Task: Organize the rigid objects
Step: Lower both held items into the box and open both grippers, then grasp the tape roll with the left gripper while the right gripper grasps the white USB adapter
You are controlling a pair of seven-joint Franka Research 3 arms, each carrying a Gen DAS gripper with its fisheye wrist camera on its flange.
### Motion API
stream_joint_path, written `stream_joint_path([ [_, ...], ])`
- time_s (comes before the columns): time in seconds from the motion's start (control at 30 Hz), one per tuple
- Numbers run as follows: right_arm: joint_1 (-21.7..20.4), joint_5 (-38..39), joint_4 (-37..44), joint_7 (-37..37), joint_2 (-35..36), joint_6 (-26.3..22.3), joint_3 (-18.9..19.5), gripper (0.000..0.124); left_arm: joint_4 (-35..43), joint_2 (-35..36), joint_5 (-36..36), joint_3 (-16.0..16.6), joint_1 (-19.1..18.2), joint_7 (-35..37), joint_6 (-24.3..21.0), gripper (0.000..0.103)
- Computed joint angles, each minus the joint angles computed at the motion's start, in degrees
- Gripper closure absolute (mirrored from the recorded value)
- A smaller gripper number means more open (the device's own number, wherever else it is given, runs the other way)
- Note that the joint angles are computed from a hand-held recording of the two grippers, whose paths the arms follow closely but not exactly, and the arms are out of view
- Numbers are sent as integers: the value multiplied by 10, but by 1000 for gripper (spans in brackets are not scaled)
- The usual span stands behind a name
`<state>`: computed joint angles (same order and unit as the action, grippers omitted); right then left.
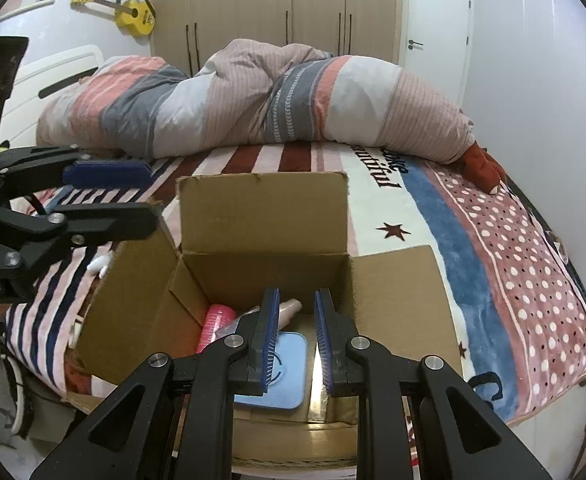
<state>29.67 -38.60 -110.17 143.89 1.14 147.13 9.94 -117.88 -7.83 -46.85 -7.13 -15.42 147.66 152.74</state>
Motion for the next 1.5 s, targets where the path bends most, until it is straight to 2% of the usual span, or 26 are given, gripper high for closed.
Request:
stream_joint_path([
  [0.03,2,-1,7,-1,3,-4,2,110,-9,-11,-15,6,2,8,3,51],
  [0.1,8,-6,22,-2,9,-8,4,110,-26,-31,-38,17,3,23,16,34],
  [0.17,13,-11,31,-3,14,8,4,110,-50,-54,-51,31,5,29,36,27],
  [0.27,30,-28,60,0,33,45,7,108,-83,-85,-52,61,9,31,46,26],
  [0.37,58,-50,104,4,66,62,4,105,-114,-105,-40,87,20,18,51,24],
  [0.47,82,-14,152,-48,108,89,4,105,-151,-121,-38,114,26,17,59,24],
  [0.57,102,31,204,-110,157,81,9,102,-190,-133,-50,146,26,37,50,24],
  [0.63,117,57,241,-147,192,60,9,102,-211,-133,-59,166,30,61,13,24],
  [0.73,138,84,285,-186,238,24,1,102,-242,-126,-72,165,45,87,-4,24],
  [0.9,169,127,329,-208,297,-21,-27,102,-256,-84,-105,150,67,124,-50,24],
  [1.03,160,202,332,-261,328,-15,-20,102,-255,-66,-154,141,81,172,-105,25],
  [1.07,167,204,329,-261,330,-16,-30,102,-256,-62,-157,133,86,176,-103,34],
  [1.1,176,206,332,-261,335,-22,-41,102,-257,-55,-153,121,91,174,-91,50],
  [1.13,182,213,335,-263,340,-27,-48,102,-259,-50,-146,107,98,167,-73,58],
  [1.17,185,222,341,-266,346,-30,-52,102,-259,-48,-143,100,105,165,-69,62],
  [1.23,185,242,336,-278,346,-31,-54,102,-246,-40,-159,108,120,174,-111,62],
  [1.3,184,258,338,-297,348,-32,-51,102,-245,-43,-166,105,137,177,-123,63],
  [1.33,179,272,339,-313,351,-31,-44,100,-245,-45,-168,102,143,180,-119,63],
  [1.47,183,300,349,-348,364,-18,-40,70,-248,-52,-160,103,163,172,-115,63],
  [1.5,186,303,356,-354,369,-16,-41,68,-248,-53,-159,105,167,171,-117,63],
])
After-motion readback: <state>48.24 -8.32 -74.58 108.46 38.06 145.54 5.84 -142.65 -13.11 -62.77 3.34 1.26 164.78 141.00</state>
